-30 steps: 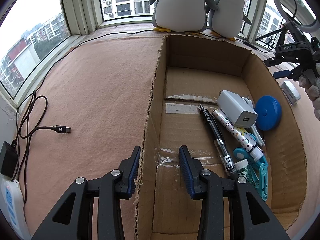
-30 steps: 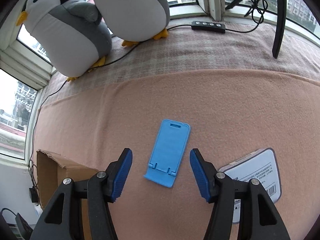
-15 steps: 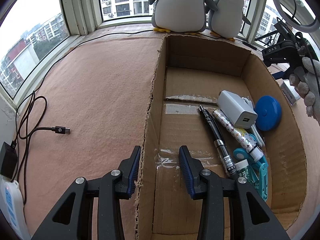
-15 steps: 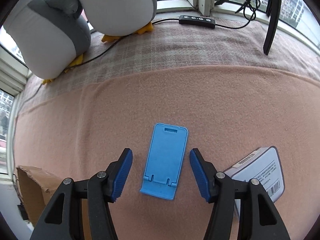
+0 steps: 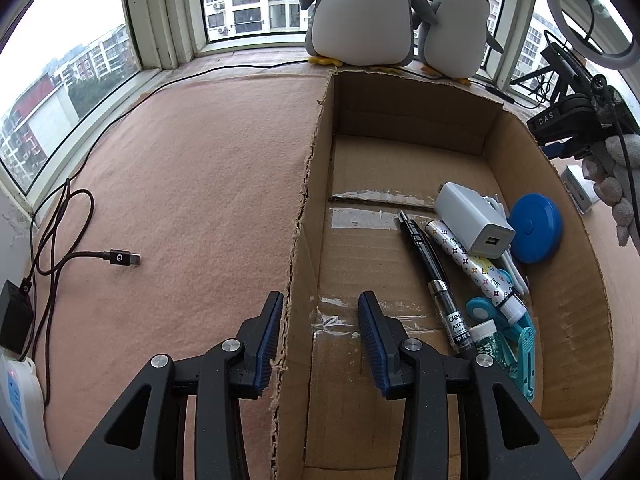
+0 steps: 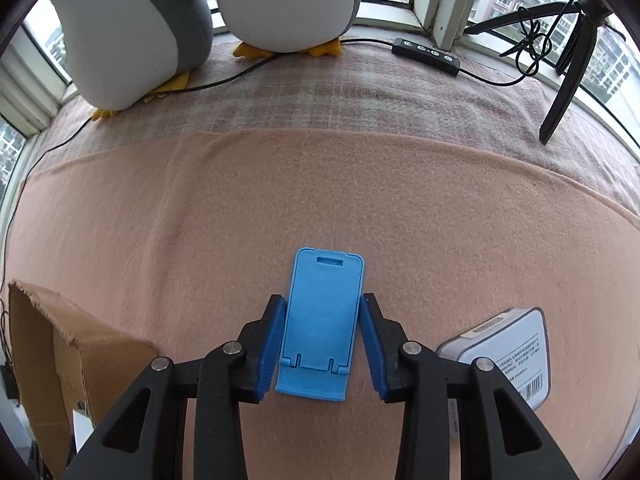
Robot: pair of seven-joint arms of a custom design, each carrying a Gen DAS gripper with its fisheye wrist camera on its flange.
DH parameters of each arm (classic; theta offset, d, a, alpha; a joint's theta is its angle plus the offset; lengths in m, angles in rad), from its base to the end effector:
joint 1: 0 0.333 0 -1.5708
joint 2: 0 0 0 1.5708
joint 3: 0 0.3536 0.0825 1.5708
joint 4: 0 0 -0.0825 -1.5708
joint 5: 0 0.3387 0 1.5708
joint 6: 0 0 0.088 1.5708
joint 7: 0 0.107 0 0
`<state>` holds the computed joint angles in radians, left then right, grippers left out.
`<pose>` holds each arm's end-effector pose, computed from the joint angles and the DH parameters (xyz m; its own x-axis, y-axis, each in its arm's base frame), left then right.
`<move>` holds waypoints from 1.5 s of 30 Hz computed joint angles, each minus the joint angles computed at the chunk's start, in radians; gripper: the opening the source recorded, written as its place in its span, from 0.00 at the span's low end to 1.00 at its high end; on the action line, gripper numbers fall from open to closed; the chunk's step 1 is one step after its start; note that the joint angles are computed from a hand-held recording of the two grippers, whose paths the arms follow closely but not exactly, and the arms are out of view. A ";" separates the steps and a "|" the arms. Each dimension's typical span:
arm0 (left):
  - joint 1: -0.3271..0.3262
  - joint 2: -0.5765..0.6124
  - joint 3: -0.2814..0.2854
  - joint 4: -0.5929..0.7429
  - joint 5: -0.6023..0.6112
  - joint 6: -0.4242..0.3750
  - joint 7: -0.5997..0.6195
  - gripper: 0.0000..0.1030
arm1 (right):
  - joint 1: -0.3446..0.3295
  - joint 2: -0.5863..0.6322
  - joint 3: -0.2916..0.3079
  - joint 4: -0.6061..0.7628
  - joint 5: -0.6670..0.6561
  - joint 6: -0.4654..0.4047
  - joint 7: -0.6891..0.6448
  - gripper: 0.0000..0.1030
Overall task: Organize rigid objects
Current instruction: 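Carry the phone stand into the box and release it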
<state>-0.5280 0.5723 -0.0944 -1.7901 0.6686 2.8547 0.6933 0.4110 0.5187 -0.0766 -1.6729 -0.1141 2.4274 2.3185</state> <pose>0.5374 -0.4137 0.3448 -0.3149 -0.9488 0.0231 -0.8063 0.2546 -0.5339 0.6404 0.2315 0.3867 -0.3080 -0.9496 -0.0591 -0.9149 0.3126 -0.2554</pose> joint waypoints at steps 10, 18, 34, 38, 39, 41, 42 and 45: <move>0.002 -0.003 0.000 -0.003 -0.001 0.000 0.005 0.41 | -0.001 -0.126 0.023 -0.243 0.043 0.205 0.000 0.33; 0.002 -0.003 0.001 -0.003 -0.002 0.000 0.005 0.41 | 0.032 -0.241 0.023 -0.381 0.014 0.318 0.062 0.33; 0.002 -0.003 0.003 -0.005 0.003 0.002 0.005 0.41 | 0.103 -0.261 0.071 -0.275 -0.112 0.379 0.136 0.33; 0.000 -0.003 0.005 -0.005 0.005 0.001 0.003 0.41 | 0.124 -0.211 0.079 -0.206 -0.086 0.371 0.100 0.33; 0.000 -0.003 0.004 -0.005 0.006 0.001 0.003 0.41 | 0.128 -0.193 0.084 -0.184 -0.074 0.367 0.085 0.33; 0.001 -0.003 0.004 -0.005 0.006 0.002 0.003 0.41 | 0.139 -0.158 0.087 -0.137 -0.050 0.351 0.059 0.33; 0.002 -0.003 0.003 -0.006 0.005 0.004 0.002 0.41 | 0.144 -0.143 0.086 -0.121 -0.041 0.348 0.046 0.33; 0.003 -0.004 0.003 -0.008 0.004 0.006 0.002 0.41 | 0.155 -0.095 0.088 -0.061 -0.003 0.322 0.005 0.33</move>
<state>-0.5253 0.5682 -0.0912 -1.7981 0.6730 2.8602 0.6956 0.5664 0.4240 0.0119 -1.7338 -0.1175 2.7493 2.3236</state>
